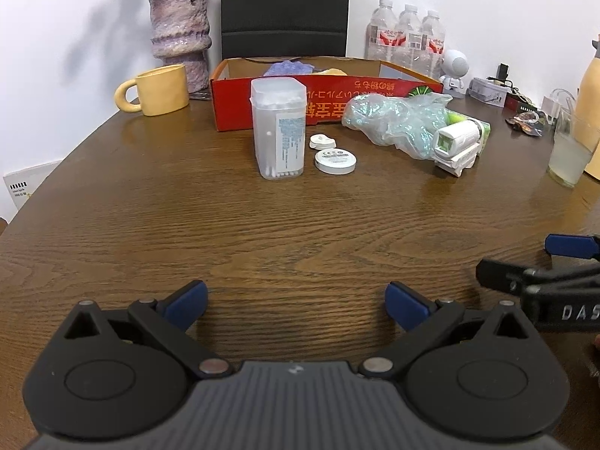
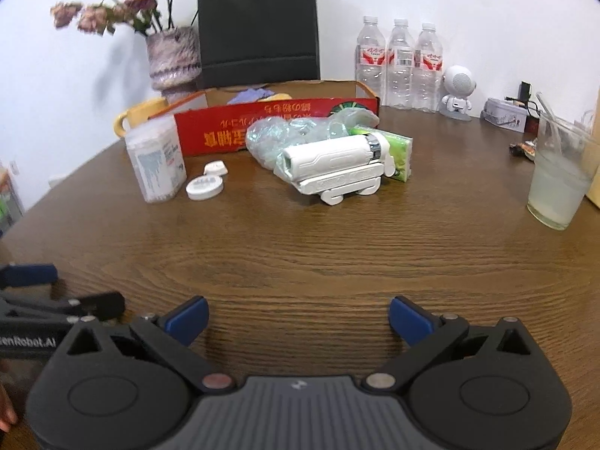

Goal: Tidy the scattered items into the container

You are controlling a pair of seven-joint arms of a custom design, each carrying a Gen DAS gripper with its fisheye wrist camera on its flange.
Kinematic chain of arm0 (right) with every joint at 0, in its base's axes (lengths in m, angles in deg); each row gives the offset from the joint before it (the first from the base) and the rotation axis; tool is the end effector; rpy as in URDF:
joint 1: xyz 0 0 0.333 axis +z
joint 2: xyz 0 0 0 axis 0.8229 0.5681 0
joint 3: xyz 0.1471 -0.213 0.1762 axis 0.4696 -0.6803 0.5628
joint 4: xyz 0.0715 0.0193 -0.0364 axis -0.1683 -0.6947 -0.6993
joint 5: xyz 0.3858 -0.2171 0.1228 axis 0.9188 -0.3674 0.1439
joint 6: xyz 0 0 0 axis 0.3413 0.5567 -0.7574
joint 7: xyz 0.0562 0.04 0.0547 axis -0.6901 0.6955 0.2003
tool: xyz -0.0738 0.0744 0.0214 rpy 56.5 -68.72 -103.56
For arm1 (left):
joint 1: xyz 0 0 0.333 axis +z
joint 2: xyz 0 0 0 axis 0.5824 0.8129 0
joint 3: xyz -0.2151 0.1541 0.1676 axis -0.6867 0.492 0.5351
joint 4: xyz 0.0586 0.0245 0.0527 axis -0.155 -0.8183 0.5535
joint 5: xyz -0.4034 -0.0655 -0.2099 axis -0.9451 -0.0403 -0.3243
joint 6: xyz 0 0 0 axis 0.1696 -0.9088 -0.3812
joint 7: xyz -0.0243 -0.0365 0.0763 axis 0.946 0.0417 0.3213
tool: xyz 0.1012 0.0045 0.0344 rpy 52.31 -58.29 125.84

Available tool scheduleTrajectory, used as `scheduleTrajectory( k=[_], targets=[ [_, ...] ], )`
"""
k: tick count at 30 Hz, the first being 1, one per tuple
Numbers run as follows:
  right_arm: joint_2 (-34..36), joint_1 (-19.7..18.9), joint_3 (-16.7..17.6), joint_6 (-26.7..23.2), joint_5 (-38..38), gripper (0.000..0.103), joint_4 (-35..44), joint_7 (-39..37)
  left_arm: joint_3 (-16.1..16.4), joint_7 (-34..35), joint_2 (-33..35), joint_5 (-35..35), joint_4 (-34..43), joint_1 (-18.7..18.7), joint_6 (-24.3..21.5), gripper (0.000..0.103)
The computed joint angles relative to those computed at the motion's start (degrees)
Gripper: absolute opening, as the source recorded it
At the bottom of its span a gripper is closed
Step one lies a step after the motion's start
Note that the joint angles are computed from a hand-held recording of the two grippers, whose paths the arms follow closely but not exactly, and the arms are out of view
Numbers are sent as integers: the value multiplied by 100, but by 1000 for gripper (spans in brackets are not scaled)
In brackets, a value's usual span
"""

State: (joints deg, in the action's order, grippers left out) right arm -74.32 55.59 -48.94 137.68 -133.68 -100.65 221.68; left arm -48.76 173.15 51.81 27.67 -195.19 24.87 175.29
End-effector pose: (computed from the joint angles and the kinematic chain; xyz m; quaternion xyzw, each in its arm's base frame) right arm 0.5171 0.1329 0.4495 -0.5853 0.6883 -0.3056 0.3004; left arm 0.5762 -0.1509 0.4366 -0.5106 0.7518 -0.3438 0.2366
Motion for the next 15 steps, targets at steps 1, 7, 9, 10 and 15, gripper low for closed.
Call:
scheduleTrajectory(
  k=[1,7,9,10,15],
  targets=[
    [19,56,-37,-33,54,103,16,-142,-32,-104,10,112,3,39,10,103],
    [163,757,-603,-419,1471,103,241,-1749,168,506,78,-772,160,-215,-35,103],
    [230,960,-802,-536,2138,103,391,-2289,255,1028,206,-1536,507,-241,-445,103],
    [285,1023,-881,-489,2411,103,474,-2541,224,1050,310,-1673,721,-166,-604,103],
    [766,1307,-1167,-277,3577,75,1091,-4065,-89,1969,998,-2524,1826,179,-812,103]
  ],
)
